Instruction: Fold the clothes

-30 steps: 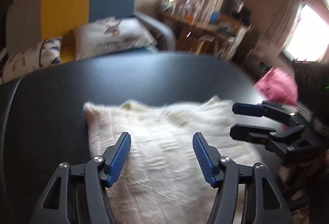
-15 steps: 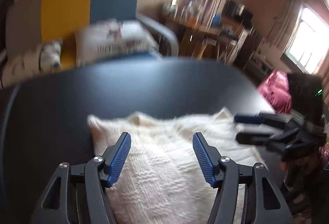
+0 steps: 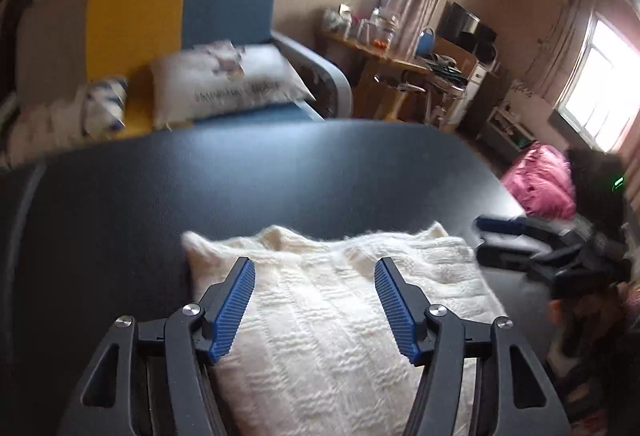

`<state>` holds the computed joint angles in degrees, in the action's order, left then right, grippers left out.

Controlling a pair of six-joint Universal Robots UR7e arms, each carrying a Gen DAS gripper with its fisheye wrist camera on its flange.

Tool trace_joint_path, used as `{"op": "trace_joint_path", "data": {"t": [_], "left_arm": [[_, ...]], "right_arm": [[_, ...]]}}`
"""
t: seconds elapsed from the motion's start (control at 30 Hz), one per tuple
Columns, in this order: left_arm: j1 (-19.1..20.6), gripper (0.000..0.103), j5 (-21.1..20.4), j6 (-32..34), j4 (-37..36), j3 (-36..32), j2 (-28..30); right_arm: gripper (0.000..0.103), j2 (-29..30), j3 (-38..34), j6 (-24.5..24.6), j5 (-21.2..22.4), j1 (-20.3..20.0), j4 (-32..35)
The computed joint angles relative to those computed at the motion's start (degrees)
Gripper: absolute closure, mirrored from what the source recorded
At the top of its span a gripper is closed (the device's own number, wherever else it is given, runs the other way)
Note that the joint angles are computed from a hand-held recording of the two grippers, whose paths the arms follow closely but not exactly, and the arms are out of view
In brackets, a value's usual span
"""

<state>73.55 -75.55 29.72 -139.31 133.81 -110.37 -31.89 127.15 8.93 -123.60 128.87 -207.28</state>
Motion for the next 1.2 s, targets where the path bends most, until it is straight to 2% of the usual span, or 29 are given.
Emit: {"op": "trace_joint_path", "data": {"t": [0.03, 0.13, 0.23, 0.3, 0.37, 0.43, 0.5, 0.57, 0.7, 0.77, 0.83, 0.93, 1.03, 1.07, 1.13, 1.2], "left_arm": [[-0.3, 0.04, -0.02, 0.54, 0.05, 0.43, -0.4], [-0.62, 0.04, 2.59, 0.87, 1.45, 2.0, 0.85], [0.52, 0.036, 3.34, 3.13, -2.1, 4.67, 2.81], [-0.06, 0.037, 2.46, 1.46, -0.28, 3.87, 1.45], [-0.13, 0.037, 0.23, 0.05, 2.17, 2.39, -1.29], [0.44, 0.037, -1.92, 0.11, 4.3, 1.3, -4.71], [1.83, 0.037, -3.97, 1.65, 7.23, 0.79, -9.26], [3.49, 0.037, -6.24, 3.31, 10.18, -0.13, -13.38], [9.86, 0.037, -11.88, 10.21, 16.9, -0.04, -19.76], [13.59, 0.037, -15.32, 14.14, 20.57, 0.02, -21.74], [15.44, 0.037, -17.89, 16.71, 24.74, 0.27, -22.57], [16.6, 0.037, -18.71, 19.95, 28.08, 1.51, -22.16], [17.17, 0.038, -15.56, 18.13, 28.42, 2.44, -18.45], [17.49, 0.04, -14.98, 17.71, 27.62, 2.71, -17.65], [17.82, 0.04, -15.8, 17.18, 27.09, 2.5, -17.64], [18.02, 0.04, -16.41, 16.72, 26.41, 2.37, -17.78]], "right_arm": [[0.023, -0.21, -0.7, -1.77, -0.25, 0.34, 0.6], [0.023, 0.16, -1.68, -5.72, 7.24, -0.3, 2.57], [0.023, 3.59, -4.29, -4.72, 5.72, -1.5, 9.88], [0.019, 5.86, -4.13, -5.54, 5.71, -2.65, 5.87], [0.019, 4.86, -2.88, -2.3, 6.96, -2.99, 4.42], [0.019, 3.25, -2.07, 1.13, 5.23, -1.38, 5.56], [0.019, 2.14, -1.69, 3.31, 0.63, 2.13, 6.76], [0.019, 1.17, -0.43, 4.48, -0.6, 5.1, 5.49], [0.019, 1.86, -0.19, 11.03, -7.04, 11.79, 9.06], [0.019, 2.59, -0.59, 16.22, -10.74, 14.42, 13.62], [0.019, 3.86, -1.19, 20.65, -12.96, 16.56, 17.33], [0.019, 6.13, -2.27, 25.61, -14.52, 18.65, 21.95], [0.019, 7.03, -1.55, 30.16, -11.31, 17.22, 24.7], [0.019, 7.45, -0.77, 30.63, -10.53, 16.84, 23.04], [0.019, 7.88, 1.67, 31.35, -8.85, 16.29, 15.64], [0.019, 6.78, 2.94, 32.05, -9.05, 16.97, 14.13]]}}
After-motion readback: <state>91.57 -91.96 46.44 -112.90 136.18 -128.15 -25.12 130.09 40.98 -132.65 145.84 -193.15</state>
